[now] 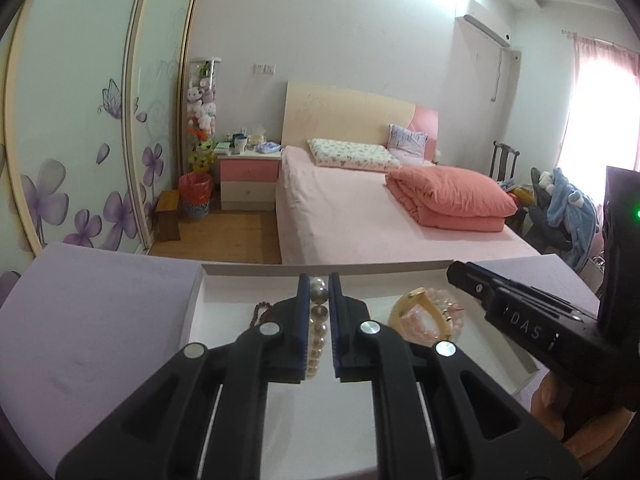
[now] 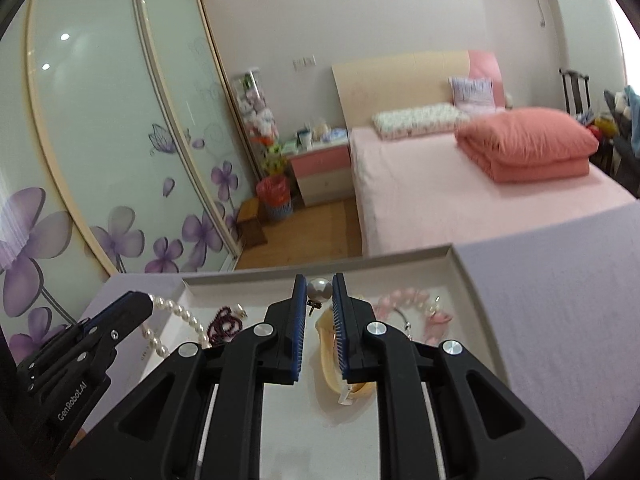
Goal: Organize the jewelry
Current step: 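Carry the pearl bracelet and earring into the tray and open both tools, then withdraw both tools from the tray toward the silver bangle and earring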
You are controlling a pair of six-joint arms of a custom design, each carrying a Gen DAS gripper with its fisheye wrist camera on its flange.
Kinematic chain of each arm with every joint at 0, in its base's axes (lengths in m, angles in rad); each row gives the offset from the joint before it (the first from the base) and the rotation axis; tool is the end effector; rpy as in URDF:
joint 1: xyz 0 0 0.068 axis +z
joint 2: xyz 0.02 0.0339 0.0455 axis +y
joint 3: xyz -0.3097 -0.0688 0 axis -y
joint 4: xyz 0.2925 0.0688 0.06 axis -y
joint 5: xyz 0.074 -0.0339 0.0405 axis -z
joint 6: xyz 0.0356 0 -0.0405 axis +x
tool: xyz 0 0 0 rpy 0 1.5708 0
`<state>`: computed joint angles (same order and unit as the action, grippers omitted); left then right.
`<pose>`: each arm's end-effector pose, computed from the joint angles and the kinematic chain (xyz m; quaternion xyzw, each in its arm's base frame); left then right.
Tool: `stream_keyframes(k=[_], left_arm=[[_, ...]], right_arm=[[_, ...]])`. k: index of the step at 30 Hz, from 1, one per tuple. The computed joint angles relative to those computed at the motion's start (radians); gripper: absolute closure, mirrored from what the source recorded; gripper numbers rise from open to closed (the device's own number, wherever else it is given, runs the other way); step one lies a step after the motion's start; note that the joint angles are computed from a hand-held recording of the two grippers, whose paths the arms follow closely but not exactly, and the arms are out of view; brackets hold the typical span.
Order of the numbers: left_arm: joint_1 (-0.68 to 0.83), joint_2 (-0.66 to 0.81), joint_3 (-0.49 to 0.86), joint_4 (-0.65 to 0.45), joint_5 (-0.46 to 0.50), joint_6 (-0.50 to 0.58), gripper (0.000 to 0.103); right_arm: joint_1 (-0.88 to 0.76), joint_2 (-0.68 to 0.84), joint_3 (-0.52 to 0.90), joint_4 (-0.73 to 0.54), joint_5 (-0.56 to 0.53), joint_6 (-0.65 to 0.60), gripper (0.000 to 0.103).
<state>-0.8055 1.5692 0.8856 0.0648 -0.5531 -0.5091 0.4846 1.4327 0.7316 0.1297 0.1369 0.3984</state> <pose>0.2692 -0.2533 0.2245 0.0025 0.8642 -0.0772 0.4972 0.2956 0.1501 0.2183 -0.0050 0.8763 0.1500 0.4579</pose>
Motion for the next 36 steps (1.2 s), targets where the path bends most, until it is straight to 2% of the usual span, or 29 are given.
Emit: stream_keyframes(k=[10,13,14,15,28,36], left_arm=[[0.003,0.041,-0.009,0.024,-0.001,-0.025,0.093],[0.001,0.039,-0.015,0.026,-0.006,-0.033,0.091],[0.000,0.039,-0.016,0.027,-0.007,-0.031,0.088],[0.000,0.039,-0.016,0.025,-0.011,-0.032,0.084],[-0.010,-0.046,-0.069,-0.001,-0.061,-0.057,0.076],[-0.086,-0.164,-0.147,-0.048,-0.162,-0.083,0.069]], right_arm=[[-0.005,0.028,0.034,-0.037,-0.021,-0.005,0.087],[-0.010,0.010,0.019,-0.025,-0.014,-0.009,0.073],[-0.012,0.010,0.017,-0.019,-0.015,-0.007,0.065],[-0.015,-0.002,0.006,-0.011,-0.013,-0.004,0.063],[-0.015,-0.051,-0.032,0.003,0.028,-0.018,0.063],[0.045,-0.158,-0.100,-0.008,0.086,-0.047,0.062]])
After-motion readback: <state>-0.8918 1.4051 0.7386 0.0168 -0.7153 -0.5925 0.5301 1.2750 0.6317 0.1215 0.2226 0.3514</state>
